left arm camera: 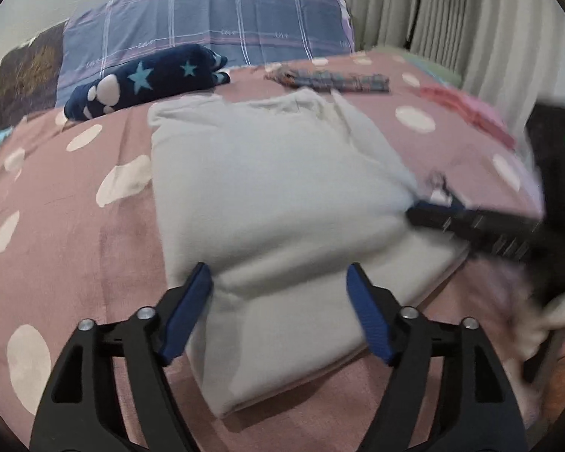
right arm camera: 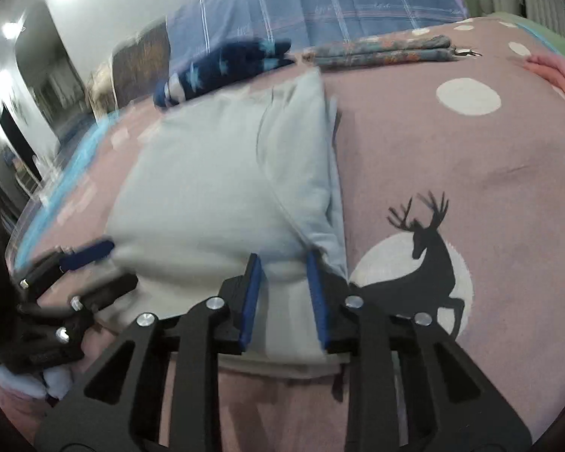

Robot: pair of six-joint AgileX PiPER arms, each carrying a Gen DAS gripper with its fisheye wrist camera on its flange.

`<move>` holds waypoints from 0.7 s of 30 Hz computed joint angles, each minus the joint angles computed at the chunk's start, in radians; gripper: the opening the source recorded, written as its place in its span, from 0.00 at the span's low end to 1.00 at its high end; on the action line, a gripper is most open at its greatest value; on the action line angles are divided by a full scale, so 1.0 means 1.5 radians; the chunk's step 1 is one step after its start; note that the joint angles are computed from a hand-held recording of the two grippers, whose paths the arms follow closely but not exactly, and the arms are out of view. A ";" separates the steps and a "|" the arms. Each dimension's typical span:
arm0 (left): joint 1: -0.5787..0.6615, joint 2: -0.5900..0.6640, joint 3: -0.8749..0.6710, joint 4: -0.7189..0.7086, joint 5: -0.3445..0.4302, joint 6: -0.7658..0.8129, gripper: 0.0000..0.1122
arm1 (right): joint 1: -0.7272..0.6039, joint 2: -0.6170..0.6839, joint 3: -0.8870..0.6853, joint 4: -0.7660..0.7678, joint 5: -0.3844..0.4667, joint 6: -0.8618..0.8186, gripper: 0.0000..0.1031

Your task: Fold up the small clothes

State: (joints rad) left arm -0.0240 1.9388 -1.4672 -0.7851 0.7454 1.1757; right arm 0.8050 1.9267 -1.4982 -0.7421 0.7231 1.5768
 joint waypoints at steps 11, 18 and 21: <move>-0.002 -0.026 0.012 0.017 -0.006 -0.006 0.71 | 0.016 0.019 -0.096 0.049 0.117 -0.107 0.21; 0.013 -0.023 -0.067 -0.037 0.014 0.011 0.71 | -0.026 0.005 -0.172 0.063 0.132 -0.239 0.26; 0.006 0.034 -0.163 -0.003 0.034 -0.060 0.71 | -0.053 0.038 -0.235 0.092 0.119 -0.307 0.26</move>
State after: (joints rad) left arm -0.0146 1.9904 -1.7124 -0.7897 0.7968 1.0850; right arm 0.7262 1.9835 -1.8500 -0.6040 0.9020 1.1169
